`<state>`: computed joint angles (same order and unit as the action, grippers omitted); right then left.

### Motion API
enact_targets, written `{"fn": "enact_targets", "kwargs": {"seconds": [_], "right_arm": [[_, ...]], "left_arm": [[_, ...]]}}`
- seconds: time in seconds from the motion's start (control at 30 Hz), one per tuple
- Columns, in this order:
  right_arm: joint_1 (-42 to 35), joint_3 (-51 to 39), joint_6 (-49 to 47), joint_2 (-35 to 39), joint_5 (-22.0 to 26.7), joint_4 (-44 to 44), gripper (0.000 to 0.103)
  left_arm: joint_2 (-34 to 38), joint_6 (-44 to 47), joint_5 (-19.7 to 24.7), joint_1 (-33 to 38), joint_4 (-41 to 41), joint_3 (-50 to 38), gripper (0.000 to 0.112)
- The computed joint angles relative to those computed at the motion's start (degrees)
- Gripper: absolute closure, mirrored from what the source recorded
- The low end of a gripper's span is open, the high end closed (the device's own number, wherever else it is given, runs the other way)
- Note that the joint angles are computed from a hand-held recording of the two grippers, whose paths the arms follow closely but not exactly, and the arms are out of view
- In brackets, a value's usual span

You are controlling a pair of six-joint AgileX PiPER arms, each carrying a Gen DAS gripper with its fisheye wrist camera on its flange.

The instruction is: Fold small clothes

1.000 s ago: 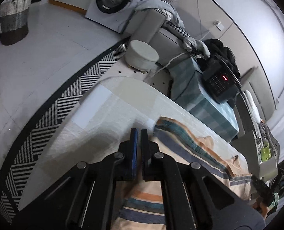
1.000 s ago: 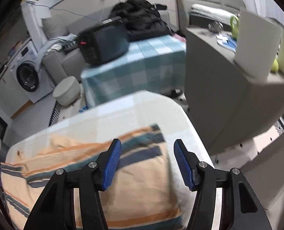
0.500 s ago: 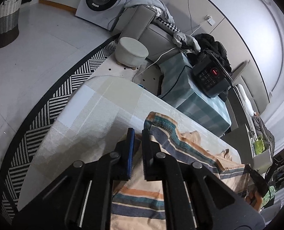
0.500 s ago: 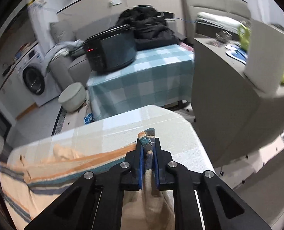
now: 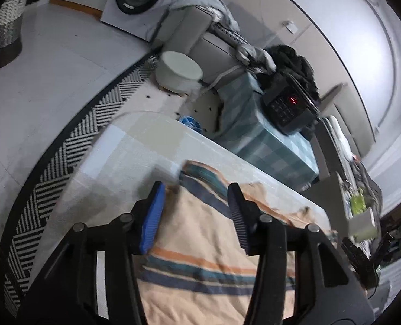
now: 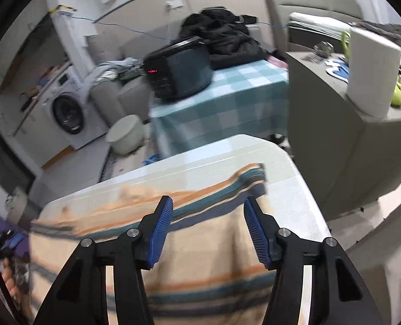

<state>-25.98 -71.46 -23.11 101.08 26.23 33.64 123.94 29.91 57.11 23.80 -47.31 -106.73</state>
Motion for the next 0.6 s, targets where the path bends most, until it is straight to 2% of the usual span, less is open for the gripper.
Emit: {"fn": "enact_targets", "kwargs": {"seconds": [0.03,0.07,0.1,0.13,0.23,0.27,0.37,0.5,0.57,0.6], "right_arm": [[-0.1,1.6,-2.0,-2.5,0.7,1.4,0.036],[-0.3,4.2,-5.3,-6.1,0.8,3.9,0.028],[-0.6,6.3,-7.3,-9.2,1.0,5.4,0.018],[-0.9,7.8,-9.5,-11.7,1.8,6.6,0.013],[-2.5,12.4,-15.0,-20.2,5.8,8.5,0.001],[-3.2,14.1,-15.9,-23.3,7.0,8.2,0.000],[-5.8,18.4,-14.7,-29.4,10.0,7.5,0.000],[-14.8,23.4,-18.6,-34.8,19.8,11.7,0.000],[-18.1,26.0,-20.4,-37.6,22.2,12.7,0.000],[-21.6,27.8,-22.9,-39.7,25.4,14.1,0.000]], "left_arm": [[-1.5,1.1,0.9,0.1,-0.8,0.9,0.060],[-3.5,2.3,1.0,0.0,-1.2,2.4,0.056],[-6.1,3.7,0.4,-0.1,-1.5,4.7,0.044],[-8.4,4.8,-0.4,-0.4,-1.8,6.7,0.032],[-18.0,11.4,-4.1,-0.2,-3.5,17.3,0.011],[-20.7,13.1,-4.1,0.3,-4.2,20.5,0.011],[-27.7,17.7,-0.3,3.2,-4.2,29.1,0.011],[-35.9,21.5,2.9,9.9,-3.3,39.8,0.011],[-38.6,23.9,5.9,14.5,-3.8,44.2,0.011],[-39.8,24.9,8.1,17.6,-3.8,46.3,0.011]]}}
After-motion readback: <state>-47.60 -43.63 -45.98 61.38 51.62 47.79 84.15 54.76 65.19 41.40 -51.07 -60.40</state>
